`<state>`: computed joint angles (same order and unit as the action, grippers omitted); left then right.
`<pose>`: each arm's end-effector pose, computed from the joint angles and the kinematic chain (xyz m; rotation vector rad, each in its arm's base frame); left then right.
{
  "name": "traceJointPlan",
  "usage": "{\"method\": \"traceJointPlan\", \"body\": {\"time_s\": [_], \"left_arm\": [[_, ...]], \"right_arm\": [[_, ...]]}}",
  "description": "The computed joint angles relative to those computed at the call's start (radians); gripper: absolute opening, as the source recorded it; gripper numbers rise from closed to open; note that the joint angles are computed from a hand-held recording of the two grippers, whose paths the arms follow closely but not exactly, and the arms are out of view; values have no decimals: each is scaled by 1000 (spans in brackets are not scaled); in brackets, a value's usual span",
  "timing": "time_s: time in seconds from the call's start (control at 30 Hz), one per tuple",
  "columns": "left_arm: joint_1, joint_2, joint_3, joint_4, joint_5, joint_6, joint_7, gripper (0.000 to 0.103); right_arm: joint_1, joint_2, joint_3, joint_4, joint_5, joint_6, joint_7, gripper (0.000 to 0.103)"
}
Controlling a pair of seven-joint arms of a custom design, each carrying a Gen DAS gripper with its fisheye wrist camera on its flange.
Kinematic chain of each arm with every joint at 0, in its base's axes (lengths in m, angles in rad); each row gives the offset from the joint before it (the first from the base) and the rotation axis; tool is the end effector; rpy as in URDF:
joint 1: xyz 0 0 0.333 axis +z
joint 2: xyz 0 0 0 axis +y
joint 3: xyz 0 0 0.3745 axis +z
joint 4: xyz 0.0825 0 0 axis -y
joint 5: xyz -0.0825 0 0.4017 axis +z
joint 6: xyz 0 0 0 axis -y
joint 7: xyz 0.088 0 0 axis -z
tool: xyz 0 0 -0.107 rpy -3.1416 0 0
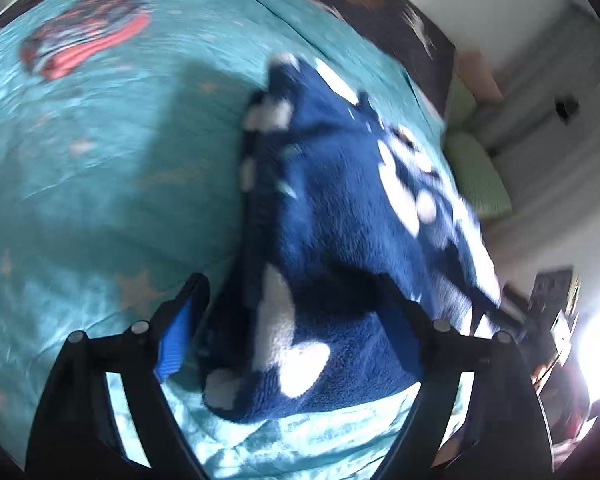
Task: Fold small clothes
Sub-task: 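Press and smooth the folded pajama with both tools, then grasp the pajama bundle end with the right tool while the left tool pinches its edge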
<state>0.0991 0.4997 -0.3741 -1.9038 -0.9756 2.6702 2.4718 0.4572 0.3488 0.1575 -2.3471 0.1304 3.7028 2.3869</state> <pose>0.6737 -0.1385 0.3080 1.7073 -2.2374 1.0715 0.4950 0.3207 0.3480 -1.1905 1.7744 -0.0394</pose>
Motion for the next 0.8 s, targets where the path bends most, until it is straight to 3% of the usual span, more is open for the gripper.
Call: {"method": "traceJointPlan", "body": {"time_s": [0.1, 0.2, 0.23, 0.27, 0.33, 0.47, 0.6, 0.8], "left_arm": [[-12, 57, 10, 80, 70, -98, -56, 83], [26, 150, -19, 197, 42, -232, -78, 81], [35, 168, -24, 220, 32, -261, -81, 76], [38, 190, -26, 249, 29, -292, -91, 60], [50, 217, -31, 282, 16, -359, -125, 49], [57, 144, -45, 212, -43, -311, -17, 42], [49, 70, -52, 173, -120, -307, 93, 40], [-23, 2, -30, 178, -156, -316, 201, 40]], "right_arm": [[39, -3, -16, -2, 64, -6, -22, 78], [86, -16, -38, -7, 152, -24, -59, 78], [109, -22, -51, -8, 195, -33, -81, 78], [139, -29, -68, -7, 249, -44, -112, 78], [201, -38, -109, 9, 367, -77, -191, 78], [318, -52, -175, 39, 620, -112, -378, 78], [328, -29, -176, 91, 723, -132, -465, 79], [360, -9, -194, 136, 815, -155, -576, 79]]}}
